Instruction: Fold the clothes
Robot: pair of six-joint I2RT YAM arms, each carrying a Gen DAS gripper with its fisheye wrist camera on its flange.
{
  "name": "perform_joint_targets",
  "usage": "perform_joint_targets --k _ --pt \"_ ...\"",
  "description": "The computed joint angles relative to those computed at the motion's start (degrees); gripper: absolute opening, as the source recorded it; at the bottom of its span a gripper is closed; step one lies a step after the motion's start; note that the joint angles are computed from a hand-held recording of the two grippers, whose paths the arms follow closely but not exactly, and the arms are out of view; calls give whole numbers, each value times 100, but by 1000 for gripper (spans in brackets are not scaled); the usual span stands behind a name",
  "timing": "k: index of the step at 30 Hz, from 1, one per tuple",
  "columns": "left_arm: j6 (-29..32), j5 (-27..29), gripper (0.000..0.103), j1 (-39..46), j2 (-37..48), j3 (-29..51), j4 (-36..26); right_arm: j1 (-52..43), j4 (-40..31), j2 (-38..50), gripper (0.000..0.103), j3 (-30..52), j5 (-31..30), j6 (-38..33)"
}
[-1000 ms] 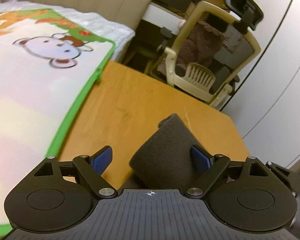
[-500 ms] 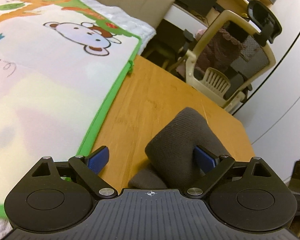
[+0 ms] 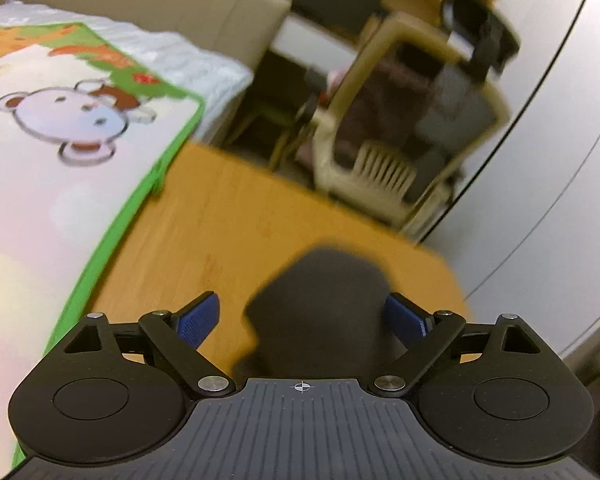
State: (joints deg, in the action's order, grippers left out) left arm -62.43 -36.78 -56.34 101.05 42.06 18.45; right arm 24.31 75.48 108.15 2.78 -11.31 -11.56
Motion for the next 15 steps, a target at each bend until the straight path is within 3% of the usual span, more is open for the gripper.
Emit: perform_joint_targets --k 2,4,8,12,15 --pt "-188 25 97 -94 183 11 -45 11 -247 -105 85 8 -76 0" --pt "-290 36 98 -151 240 -252 319 -200 -651 -212 86 162 -494 -63" --pt "-390 -148 100 -227 222 -417 358 -1247 -2043 -1356 98 170 -1832 -447" --pt "-234 -236 101 -254 248 -425 413 -2168 -2953 -2091 99 328 -2751 -186" --pt "-225 -186 101 -221 266 -540 691 -2009 -2992 -1835 100 568 -2452 -23"
